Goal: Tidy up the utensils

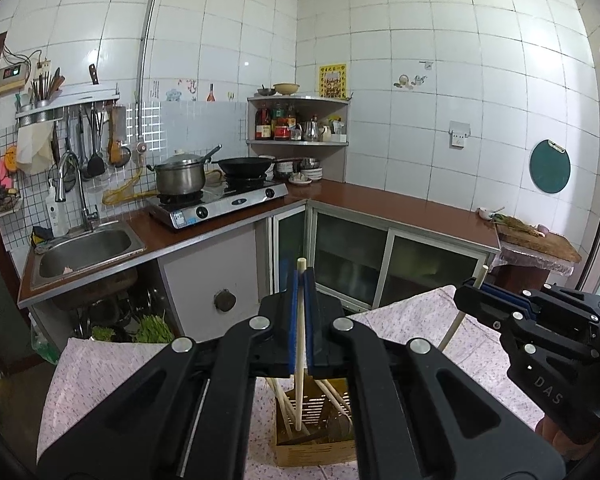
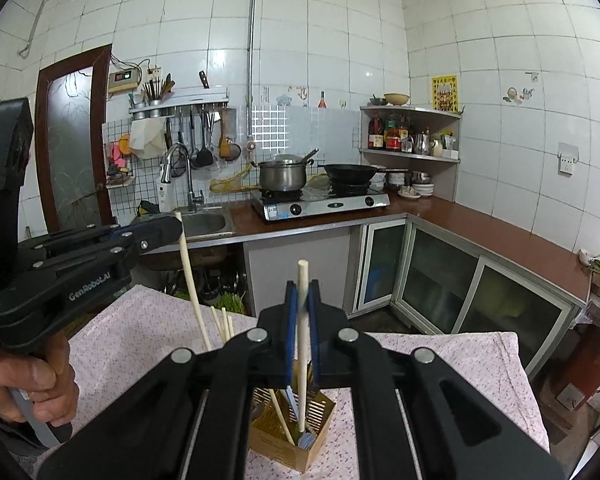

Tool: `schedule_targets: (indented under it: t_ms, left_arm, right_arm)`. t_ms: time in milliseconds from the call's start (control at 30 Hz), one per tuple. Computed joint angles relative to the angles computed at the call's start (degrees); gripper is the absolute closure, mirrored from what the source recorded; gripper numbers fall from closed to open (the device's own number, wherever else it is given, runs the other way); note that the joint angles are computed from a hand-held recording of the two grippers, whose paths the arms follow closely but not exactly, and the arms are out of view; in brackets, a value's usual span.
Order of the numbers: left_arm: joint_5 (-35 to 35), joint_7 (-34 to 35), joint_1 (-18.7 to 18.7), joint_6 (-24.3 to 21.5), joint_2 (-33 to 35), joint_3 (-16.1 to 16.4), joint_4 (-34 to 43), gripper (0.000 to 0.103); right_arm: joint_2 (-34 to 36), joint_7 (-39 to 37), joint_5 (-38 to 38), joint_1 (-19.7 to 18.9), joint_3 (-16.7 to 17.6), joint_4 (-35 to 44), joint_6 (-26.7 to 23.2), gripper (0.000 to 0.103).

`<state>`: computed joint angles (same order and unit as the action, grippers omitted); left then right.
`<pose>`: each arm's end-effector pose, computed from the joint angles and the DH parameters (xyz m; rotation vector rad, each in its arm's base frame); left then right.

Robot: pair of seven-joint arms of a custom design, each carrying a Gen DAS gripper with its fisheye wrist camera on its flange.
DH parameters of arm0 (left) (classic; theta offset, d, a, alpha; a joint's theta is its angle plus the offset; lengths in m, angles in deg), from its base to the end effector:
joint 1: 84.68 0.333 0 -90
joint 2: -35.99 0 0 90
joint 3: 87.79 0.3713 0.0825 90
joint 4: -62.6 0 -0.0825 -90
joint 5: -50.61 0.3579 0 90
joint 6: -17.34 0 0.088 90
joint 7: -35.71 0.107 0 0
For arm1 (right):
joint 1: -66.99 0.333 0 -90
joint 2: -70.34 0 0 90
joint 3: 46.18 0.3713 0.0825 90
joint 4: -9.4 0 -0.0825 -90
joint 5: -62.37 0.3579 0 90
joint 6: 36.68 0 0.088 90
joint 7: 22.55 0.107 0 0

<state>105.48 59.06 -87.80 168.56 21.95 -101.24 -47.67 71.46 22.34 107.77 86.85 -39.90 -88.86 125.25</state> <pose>0.4623 -0.1806 0.7512 -1.6001 1.2871 -0.9330 0.5453 0.2266 0.7396 -1.7682 0.9049 -0.5259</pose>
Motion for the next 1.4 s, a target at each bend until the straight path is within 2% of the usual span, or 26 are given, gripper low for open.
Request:
schedule_targets:
  t_ms: [200,667,733,767,800,833,900,933,1000,1033,1100,1267,1400]
  left_arm:
    - [-3.6,2.9,-0.5,1.1,1.6,1.4,-0.5,0.103]
    - [-2.9,-0.1,1.1,1.5,-0.2,1.5,-3.8,0.100]
    - [-2.4,-1.3,1.3,1.7,-1.6,1.4,-5.6,0.089]
    - [-2.3,-1.7,1.4,1.8,-2.3,1.4,-6.5,0.075]
    - [-1.9,-2.9,1.7,1.9,-3.3,1.2,-7.9,0.062]
    - [-1.3,-3.9,2.1,2.2,-4.2,1.1,-9.1,0.059]
    - [-0.1,-5.8,2.6,2.5,-6.4,0.6,-12.1,0.050]
    - [0.6,-7.0,3.0,2.7,-7.7,0.3,-13.7,0.046]
    - [3.2,-11.2,4.3,3.2,-10.8,-0.8,-17.6,0.029]
    - [4.3,-12.9,4.7,2.9,-12.6,-1.5,-19.8,0.024]
    - [6.7,-16.5,5.5,1.9,-15.3,-3.1,-22.9,0.008]
    - [7.5,-21.5,3.2,-0.6,-21.3,-4.8,-31.3,0.005]
    - [4.7,-24.5,-0.1,-5.3,-25.6,-6.7,-37.1,0.005]
  right_arm:
    - [1.5,2.5,-3.0,0.2,0.1,0.5,-0.6,0.097]
    - [2.2,4.5,-3.7,-0.2,0.1,0.3,0.1,0.096]
    - [1.3,3.4,-2.7,-0.4,0.1,-1.3,0.5,0.095]
    - [0.9,2.7,-2.1,-0.4,0.1,-1.9,0.8,0.095]
    - [0.3,1.9,-1.3,-0.5,0.0,-3.1,1.1,0.088]
    - [-0.4,0.7,0.1,-0.6,-0.1,-4.3,1.3,0.074]
    - [-1.8,-2.2,3.8,-0.7,-0.3,-6.5,2.0,0.060]
    - [-2.7,-3.8,5.5,-0.7,-0.5,-8.1,2.5,0.060]
    - [-4.2,-5.6,7.3,-0.4,-0.8,-11.2,4.1,0.057]
    - [-5.0,-6.7,8.8,-0.2,-1.0,-12.8,5.1,0.053]
    - [-6.7,-10.2,12.9,0.4,-1.7,-16.0,5.4,0.052]
    - [-11.2,-22.1,25.2,3.5,-3.1,-24.1,10.4,0.046]
    - [-15.2,-40.5,44.1,6.6,-3.8,-31.0,14.7,0.045]
